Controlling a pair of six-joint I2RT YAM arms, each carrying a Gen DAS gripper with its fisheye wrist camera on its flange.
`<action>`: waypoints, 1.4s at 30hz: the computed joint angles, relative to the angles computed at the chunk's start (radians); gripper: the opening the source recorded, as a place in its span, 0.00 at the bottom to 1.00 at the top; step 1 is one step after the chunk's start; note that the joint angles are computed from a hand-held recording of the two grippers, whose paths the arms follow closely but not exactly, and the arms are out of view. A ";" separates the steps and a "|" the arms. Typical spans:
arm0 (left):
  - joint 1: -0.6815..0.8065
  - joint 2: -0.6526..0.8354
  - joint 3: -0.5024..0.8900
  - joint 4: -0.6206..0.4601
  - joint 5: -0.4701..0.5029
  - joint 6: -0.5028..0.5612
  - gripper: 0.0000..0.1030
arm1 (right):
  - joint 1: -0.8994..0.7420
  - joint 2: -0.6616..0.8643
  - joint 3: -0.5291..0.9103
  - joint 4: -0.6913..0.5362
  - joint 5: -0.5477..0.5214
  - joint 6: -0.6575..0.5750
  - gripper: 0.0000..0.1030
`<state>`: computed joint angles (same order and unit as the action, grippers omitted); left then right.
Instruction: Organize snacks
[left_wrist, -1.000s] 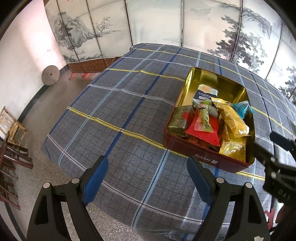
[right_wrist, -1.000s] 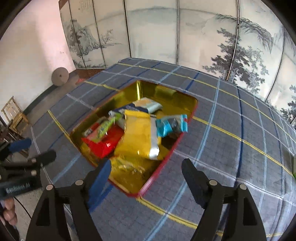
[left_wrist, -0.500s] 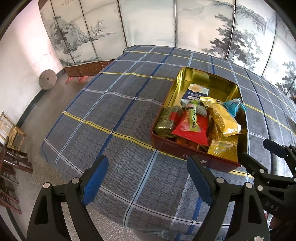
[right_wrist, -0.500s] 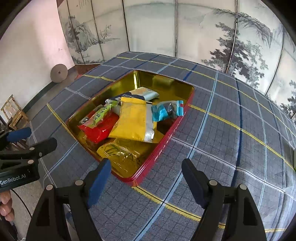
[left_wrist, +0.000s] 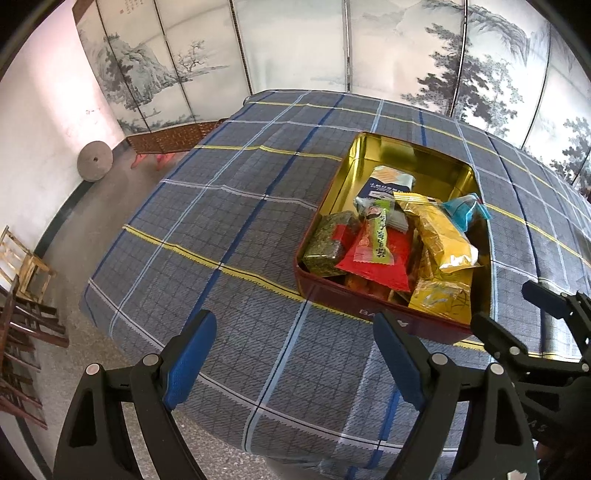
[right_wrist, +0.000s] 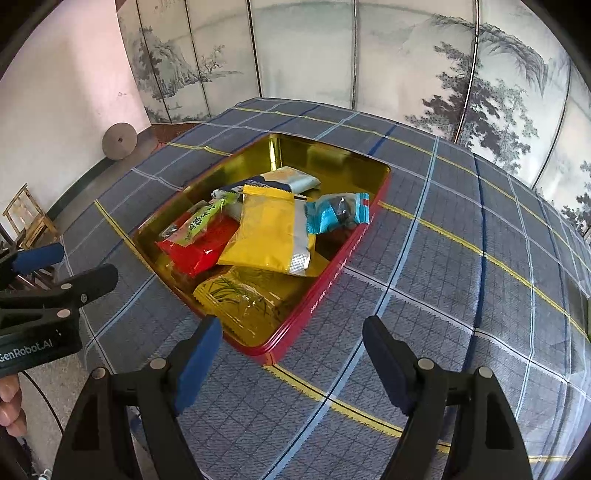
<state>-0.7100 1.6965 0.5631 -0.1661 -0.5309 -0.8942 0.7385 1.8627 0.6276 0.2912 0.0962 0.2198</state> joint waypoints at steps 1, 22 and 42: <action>-0.001 0.004 0.003 0.000 0.001 0.000 0.82 | -0.001 0.002 0.001 -0.001 -0.001 -0.003 0.78; -0.005 0.046 0.036 0.001 0.016 0.007 0.82 | -0.014 0.015 0.008 -0.010 0.005 -0.001 0.78; -0.018 0.046 0.036 0.001 0.013 0.001 0.82 | -0.004 0.016 0.010 -0.018 0.015 0.001 0.78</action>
